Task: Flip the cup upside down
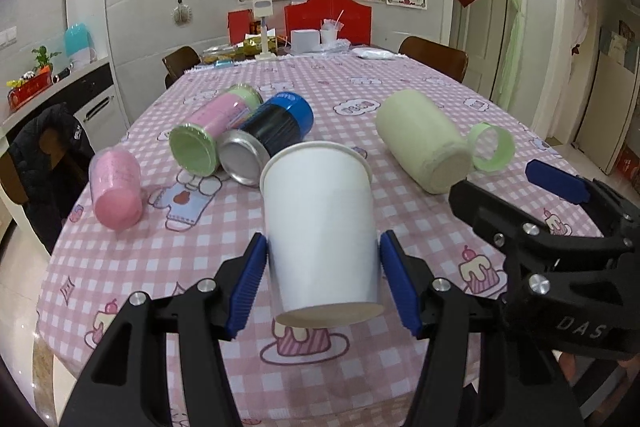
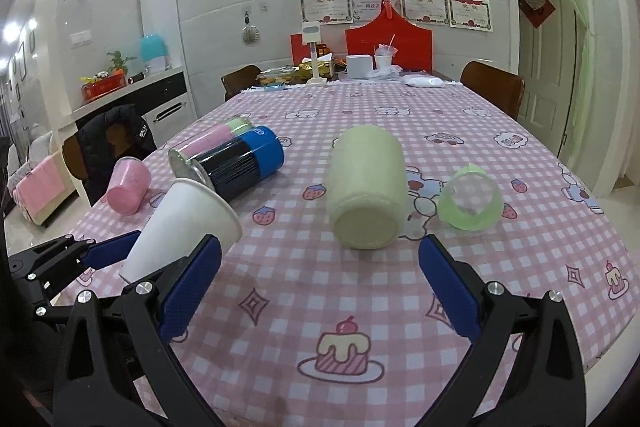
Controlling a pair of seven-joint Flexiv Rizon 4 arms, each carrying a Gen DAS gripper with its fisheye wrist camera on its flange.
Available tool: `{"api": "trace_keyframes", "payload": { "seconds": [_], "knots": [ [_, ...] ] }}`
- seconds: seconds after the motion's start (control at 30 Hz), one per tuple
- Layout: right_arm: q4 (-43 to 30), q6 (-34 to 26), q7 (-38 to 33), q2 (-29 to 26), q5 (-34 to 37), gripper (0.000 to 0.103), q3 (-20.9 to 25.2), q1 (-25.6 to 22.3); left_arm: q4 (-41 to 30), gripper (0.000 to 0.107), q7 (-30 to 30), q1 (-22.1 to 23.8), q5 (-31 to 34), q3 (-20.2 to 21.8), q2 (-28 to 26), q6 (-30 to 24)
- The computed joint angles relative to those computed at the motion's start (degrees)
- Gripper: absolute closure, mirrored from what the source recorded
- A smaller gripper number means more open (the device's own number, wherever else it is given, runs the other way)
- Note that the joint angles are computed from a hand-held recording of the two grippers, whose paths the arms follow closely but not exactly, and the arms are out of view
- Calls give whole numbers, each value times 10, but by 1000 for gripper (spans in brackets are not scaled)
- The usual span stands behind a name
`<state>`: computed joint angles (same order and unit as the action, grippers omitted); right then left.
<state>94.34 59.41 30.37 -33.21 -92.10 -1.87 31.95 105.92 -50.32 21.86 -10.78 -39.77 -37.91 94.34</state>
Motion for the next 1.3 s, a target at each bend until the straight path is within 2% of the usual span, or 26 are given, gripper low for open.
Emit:
{"api": "trace_keyframes", "payload": {
  "seconds": [0.23,0.3,0.37,0.47,0.63,0.7,0.8,0.87,1.03,1.3],
  "knots": [
    [-11,22,-9,-9,21,8,-1,-1,-1,48,13,20,-30,-22,-5,-34],
    [-14,32,-4,-9,20,8,-4,-2,6,46,19,34,-36,-38,-5,-27],
    [-22,34,-12,-13,33,8,-3,1,15,37,23,54,-33,-61,-7,-13],
    [-34,53,-22,-20,49,8,-6,2,22,37,21,83,-18,-89,-12,-5],
    [-63,96,-62,-42,107,8,-12,4,24,37,1,112,0,-104,-15,2],
    [-77,128,-79,-56,135,8,-15,3,19,37,-13,109,4,-89,-11,10],
    [-102,169,-132,-85,210,8,0,-7,5,37,-42,79,5,-36,-1,25],
    [-119,187,-165,-103,252,8,11,-11,-3,37,-52,82,6,-30,-4,21],
    [-155,176,-260,-134,363,8,52,-20,-22,37,-72,52,-1,19,-5,16],
    [-191,161,-353,-158,463,8,78,-20,-53,37,-76,10,-26,69,-15,-6]
  ]
}}
